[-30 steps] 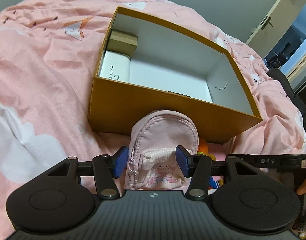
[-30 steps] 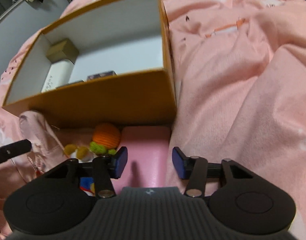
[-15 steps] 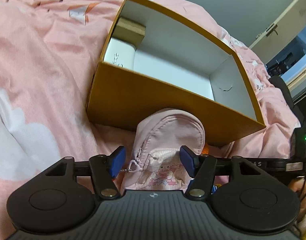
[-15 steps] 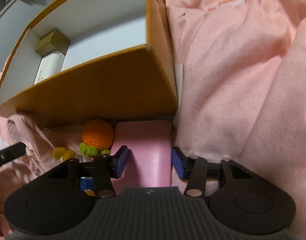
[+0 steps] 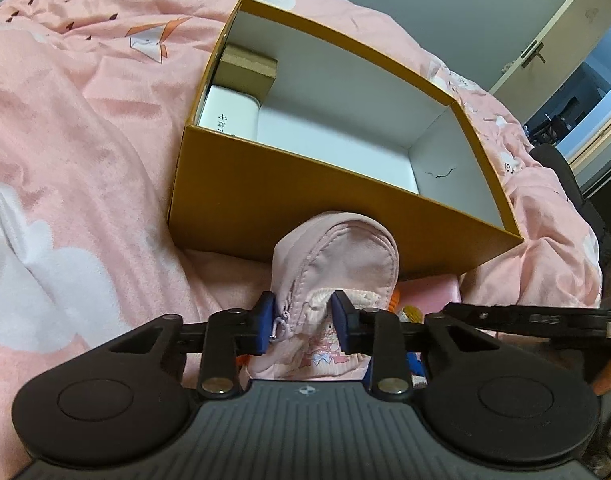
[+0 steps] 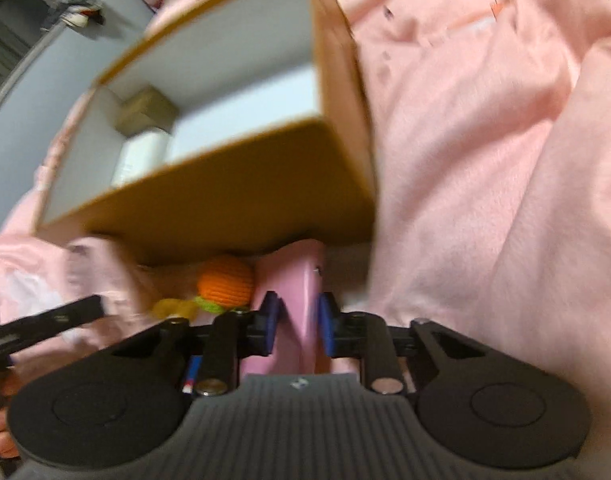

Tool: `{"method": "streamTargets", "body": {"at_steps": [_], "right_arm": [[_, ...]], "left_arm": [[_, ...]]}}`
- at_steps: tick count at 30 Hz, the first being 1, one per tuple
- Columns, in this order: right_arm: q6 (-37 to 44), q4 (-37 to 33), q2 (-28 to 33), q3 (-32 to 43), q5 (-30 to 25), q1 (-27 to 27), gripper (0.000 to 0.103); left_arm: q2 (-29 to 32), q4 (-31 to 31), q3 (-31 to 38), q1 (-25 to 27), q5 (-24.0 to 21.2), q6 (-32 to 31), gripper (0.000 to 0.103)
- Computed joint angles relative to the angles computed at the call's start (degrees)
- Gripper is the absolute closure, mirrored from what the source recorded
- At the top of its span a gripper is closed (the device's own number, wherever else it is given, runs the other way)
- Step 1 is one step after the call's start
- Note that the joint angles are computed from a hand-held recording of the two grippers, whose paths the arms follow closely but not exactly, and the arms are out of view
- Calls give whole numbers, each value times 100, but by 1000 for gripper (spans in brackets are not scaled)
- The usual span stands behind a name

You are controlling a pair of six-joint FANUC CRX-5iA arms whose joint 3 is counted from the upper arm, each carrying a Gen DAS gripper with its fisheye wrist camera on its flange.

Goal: Organize objects
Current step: 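Lift both held pink items and carry them over the orange box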

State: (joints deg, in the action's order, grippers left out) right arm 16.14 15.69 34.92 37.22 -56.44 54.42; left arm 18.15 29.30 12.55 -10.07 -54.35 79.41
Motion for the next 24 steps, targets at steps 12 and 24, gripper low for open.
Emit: {"method": "streamTargets", "body": {"at_steps": [12,24], "right_arm": [[-250,-415,-155,-297,444,-156,84],[-190,1304,-75,282,-721,419,87]], "left_arm": [[-284,129,-326,7,284,-98,74],[-732,781,-687,-15,737,-848,76]]}}
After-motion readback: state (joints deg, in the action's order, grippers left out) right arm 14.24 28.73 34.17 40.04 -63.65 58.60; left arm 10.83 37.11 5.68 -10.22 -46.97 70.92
